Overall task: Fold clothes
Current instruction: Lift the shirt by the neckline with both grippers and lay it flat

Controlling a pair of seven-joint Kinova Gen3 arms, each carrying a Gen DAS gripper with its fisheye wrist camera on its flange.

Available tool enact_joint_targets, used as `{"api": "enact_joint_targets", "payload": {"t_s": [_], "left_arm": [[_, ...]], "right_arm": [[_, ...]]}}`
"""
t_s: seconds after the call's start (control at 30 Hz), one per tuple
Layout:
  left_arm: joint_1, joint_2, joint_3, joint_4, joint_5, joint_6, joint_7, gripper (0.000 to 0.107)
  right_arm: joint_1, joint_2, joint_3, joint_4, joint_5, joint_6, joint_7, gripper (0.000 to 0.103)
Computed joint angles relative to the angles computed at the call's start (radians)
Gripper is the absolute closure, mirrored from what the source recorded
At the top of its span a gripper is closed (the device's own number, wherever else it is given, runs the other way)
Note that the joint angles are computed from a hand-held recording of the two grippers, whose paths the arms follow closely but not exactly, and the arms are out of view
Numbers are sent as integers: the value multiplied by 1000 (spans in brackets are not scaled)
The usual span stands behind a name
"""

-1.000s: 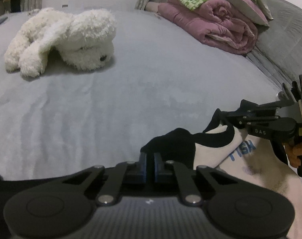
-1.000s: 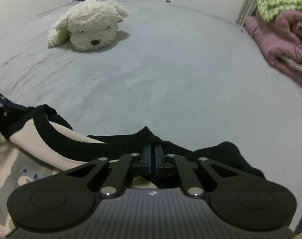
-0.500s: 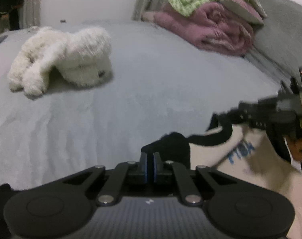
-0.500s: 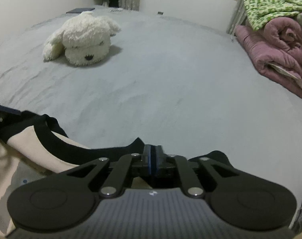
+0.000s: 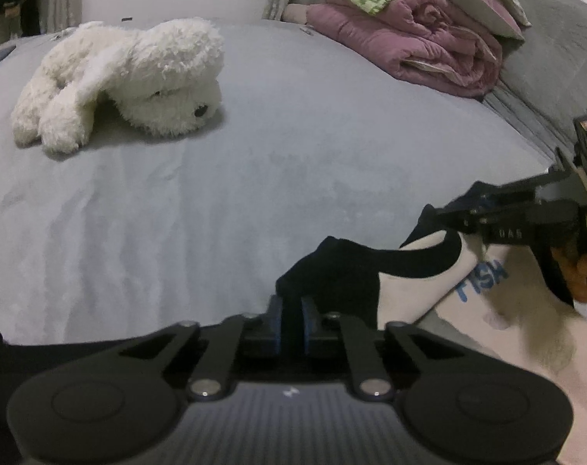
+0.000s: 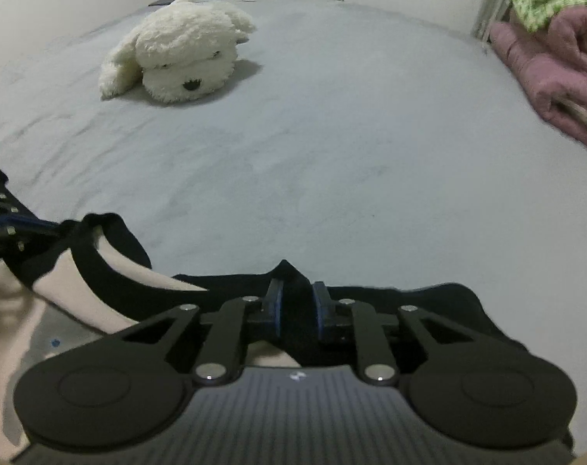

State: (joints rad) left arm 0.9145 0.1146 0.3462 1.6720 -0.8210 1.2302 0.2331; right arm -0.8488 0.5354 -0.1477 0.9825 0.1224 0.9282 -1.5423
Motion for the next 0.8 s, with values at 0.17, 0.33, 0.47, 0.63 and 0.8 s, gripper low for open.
{"api": "enact_joint_targets", "payload": {"t_s": [0.17,0.33,0.47,0.63,0.8], "left_arm": [[56,36,4,-46,-79,116,46,103],[105,83,-18,-108,-168,243,36,103],[120,114,-56,-130,-238,298,39,103],[83,135,-97,-120,-267,273,31,103],[44,163,-126,-109,-265,232,29,103]], "right_arm": [[-34,-75,34,133,74,-148,-90,96],[-77,-115,73,211,194,-288,-207,96],[-145,-90,135,197,325,-340,-346,96],[-181,-23,183,123,414,-350,-470,96],[-180,44,193,46,436,-315,-496,96]]}}
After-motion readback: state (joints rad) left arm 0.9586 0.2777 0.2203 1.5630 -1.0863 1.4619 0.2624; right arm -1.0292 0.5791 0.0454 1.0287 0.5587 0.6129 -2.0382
